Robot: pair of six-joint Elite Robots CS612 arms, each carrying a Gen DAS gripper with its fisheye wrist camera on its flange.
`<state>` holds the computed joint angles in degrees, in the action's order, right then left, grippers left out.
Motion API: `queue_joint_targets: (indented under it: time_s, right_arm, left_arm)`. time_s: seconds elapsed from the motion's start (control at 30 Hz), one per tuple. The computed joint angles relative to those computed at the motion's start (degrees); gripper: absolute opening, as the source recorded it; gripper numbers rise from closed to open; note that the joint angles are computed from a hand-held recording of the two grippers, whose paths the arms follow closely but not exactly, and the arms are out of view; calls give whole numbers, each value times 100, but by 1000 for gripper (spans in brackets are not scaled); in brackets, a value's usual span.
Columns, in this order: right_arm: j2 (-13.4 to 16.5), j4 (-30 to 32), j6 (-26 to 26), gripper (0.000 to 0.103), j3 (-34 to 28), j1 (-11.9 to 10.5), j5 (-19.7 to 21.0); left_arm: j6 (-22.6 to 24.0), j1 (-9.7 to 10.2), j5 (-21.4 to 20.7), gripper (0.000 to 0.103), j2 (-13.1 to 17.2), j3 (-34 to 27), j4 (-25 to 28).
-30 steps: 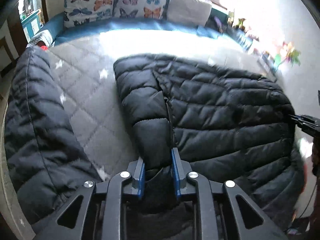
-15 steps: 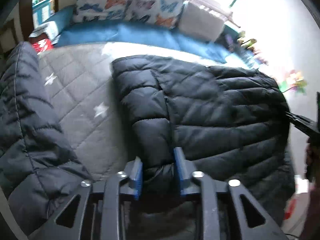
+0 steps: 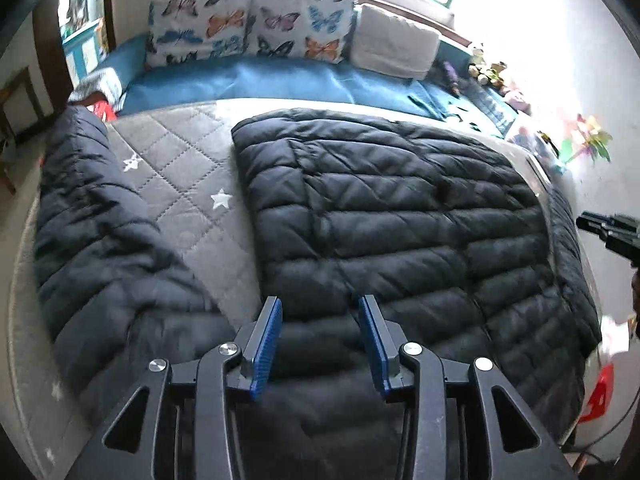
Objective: Fold large clothes
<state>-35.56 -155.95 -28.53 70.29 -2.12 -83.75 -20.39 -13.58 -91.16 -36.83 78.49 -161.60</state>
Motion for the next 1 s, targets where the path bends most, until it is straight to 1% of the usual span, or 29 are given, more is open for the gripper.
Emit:
queue_joint_targets:
  time_s: [0.03,0.07,0.13,0.2,0.27,0.3,0.37,0.4,0.47,0.53,0.57,0.63,0.67,0.7,0.77,0.8,0.83,0.87,0.9,0.93,1.0]
  right_arm:
    - [-117,-103,-89,29,203,-23,69]
    - [-162,-120,-151,29,273,-40,133]
    - [-369,-273,-386,29,663,-76,255]
    - [-456,-245,-606,29,841,-99,425]
    - [-595,-322,-822,29,1151,-113,586]
    - [-665,-332,-943,30,1329,-129,748]
    - [-761,-246,-1157,30,1568,-129,941]
    - [-796,-148,-1340,30,1710,-128,1073]
    - [-832,-59,-1571,30,1876,-110,1181]
    - [-821,-50,-1795,30,2062,-89,1308]
    - [-836,-66,-1814,30,2153,-87,1366]
    - [-801,63,-1864,30,2236,-96,1505]
    - [-746,20,-1848,30,2273,-95,1503]
    - [-720,-10,-1827,30,2313,-89,1485]
    - [-665,-123,-1813,30,2383,-82,1439]
    - [-610,-271,-1790,31,2405,-104,1515]
    - [-595,-285,-1797,32,2400,-114,1559]
    - [-588,-227,-1795,32,2365,-115,1572]
    - [-606,-36,-1750,32,2283,-102,1554]
    - [-626,5,-1710,32,2267,-100,1557]
    - [-672,-193,-1609,32,2268,-94,1734]
  left_arm:
    - [60,-64,52,43,-133,219,-134]
    - [101,-109,94,43,-238,394,-233]
    - [255,-260,192,43,-477,803,-421]
    - [358,-434,269,43,-665,1139,-512]
    - [499,-571,132,43,-807,1476,-692]
    - [557,-631,61,43,-854,1608,-795]
    - [695,-784,-132,43,-936,1898,-1088]
    - [740,-847,-191,43,-954,2001,-1212]
    - [900,-1002,-309,43,-971,2182,-1425]
    - [1034,-1154,-247,43,-965,2306,-1592]
    - [1082,-1224,-210,43,-955,2370,-1705]
    - [1159,-1297,-293,43,-924,2457,-1878]
    - [1166,-1328,-245,43,-909,2498,-1955]
    - [1180,-1392,-91,43,-899,2568,-2041]
    - [1182,-1423,-57,43,-866,2612,-2030]
    - [1163,-1444,-65,43,-849,2644,-2035]
    - [1180,-1471,-27,43,-823,2664,-2023]
    - [1219,-1519,99,43,-795,2690,-2026]
    - [1236,-1534,166,43,-753,2693,-2079]
    - [1214,-1544,206,43,-721,2710,-2182]
    - [1195,-1507,140,43,-701,2703,-2232]
